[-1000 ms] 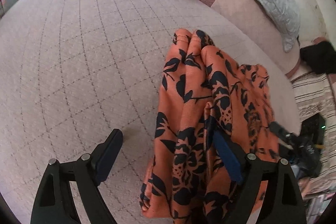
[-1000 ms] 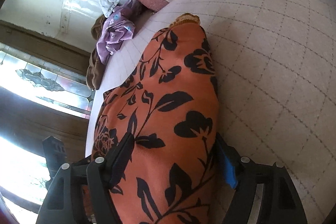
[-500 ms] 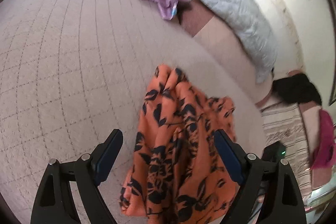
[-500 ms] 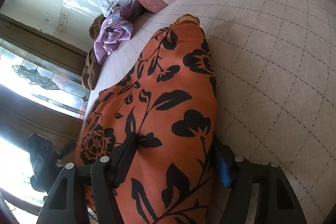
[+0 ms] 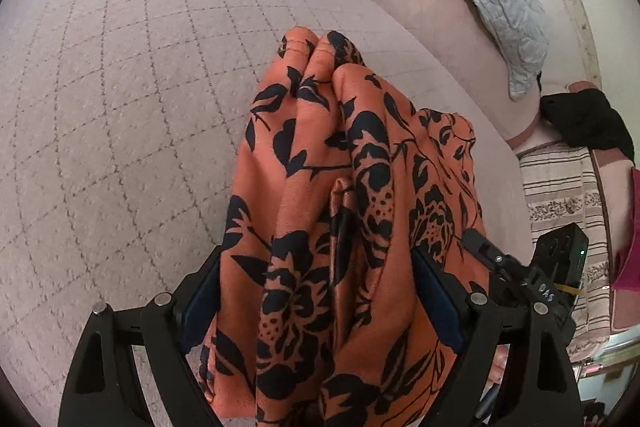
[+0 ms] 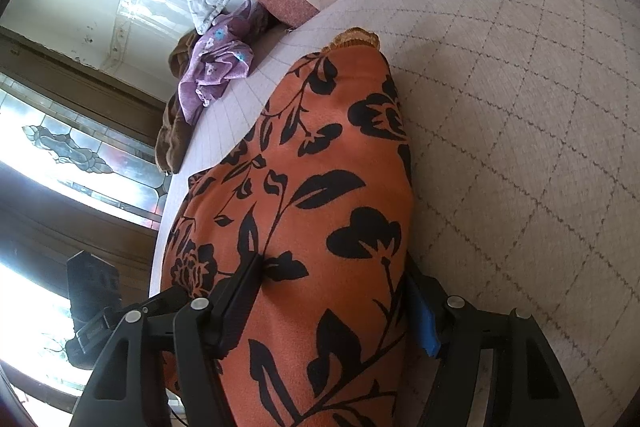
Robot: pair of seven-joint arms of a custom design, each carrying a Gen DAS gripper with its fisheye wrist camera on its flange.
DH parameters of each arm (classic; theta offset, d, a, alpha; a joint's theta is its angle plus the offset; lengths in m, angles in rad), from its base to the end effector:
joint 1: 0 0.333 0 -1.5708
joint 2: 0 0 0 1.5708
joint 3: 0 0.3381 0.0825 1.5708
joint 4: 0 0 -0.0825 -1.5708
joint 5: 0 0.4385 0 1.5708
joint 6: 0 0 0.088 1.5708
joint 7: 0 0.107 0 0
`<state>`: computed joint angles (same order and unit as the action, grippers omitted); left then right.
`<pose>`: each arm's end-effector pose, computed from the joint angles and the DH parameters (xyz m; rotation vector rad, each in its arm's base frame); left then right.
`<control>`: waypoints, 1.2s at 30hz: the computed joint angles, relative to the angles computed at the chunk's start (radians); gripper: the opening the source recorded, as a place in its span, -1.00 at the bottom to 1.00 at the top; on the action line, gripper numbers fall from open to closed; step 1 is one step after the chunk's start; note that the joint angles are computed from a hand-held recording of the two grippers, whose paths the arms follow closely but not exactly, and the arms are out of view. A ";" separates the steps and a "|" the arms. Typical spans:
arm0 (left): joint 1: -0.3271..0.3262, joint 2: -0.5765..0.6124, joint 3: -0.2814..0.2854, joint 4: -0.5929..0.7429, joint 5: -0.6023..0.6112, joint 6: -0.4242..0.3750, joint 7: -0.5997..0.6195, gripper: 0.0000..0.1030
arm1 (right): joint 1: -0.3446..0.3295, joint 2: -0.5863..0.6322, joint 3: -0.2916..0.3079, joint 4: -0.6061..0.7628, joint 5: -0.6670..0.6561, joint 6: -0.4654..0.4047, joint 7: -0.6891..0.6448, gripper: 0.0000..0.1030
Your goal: Fold small clothes
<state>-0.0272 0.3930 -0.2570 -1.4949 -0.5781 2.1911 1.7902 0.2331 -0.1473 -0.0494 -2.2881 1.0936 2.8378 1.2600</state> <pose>0.7362 -0.2041 0.4952 1.7471 -2.1337 0.9123 0.5657 0.0575 0.4627 -1.1879 1.9119 -0.0179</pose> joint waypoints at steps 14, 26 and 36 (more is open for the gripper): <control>0.008 -0.162 -0.036 -0.157 -0.242 0.127 0.351 -0.41 | -0.014 -0.119 0.049 -0.089 -0.473 0.176 0.288 -0.24; -0.146 -0.276 0.038 -0.303 0.050 0.087 0.234 -0.17 | -0.042 -0.330 -0.028 -0.273 -0.653 0.003 0.513 -0.24; -0.165 -0.375 0.027 -0.450 0.160 0.358 0.217 0.20 | -0.304 -0.379 0.168 -0.269 -1.023 -0.019 0.838 0.37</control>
<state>-0.1919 0.0183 -0.2302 -1.9445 -0.4186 2.5494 2.0067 -0.0708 -0.5261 0.1191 -2.5569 0.0708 2.8185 2.0984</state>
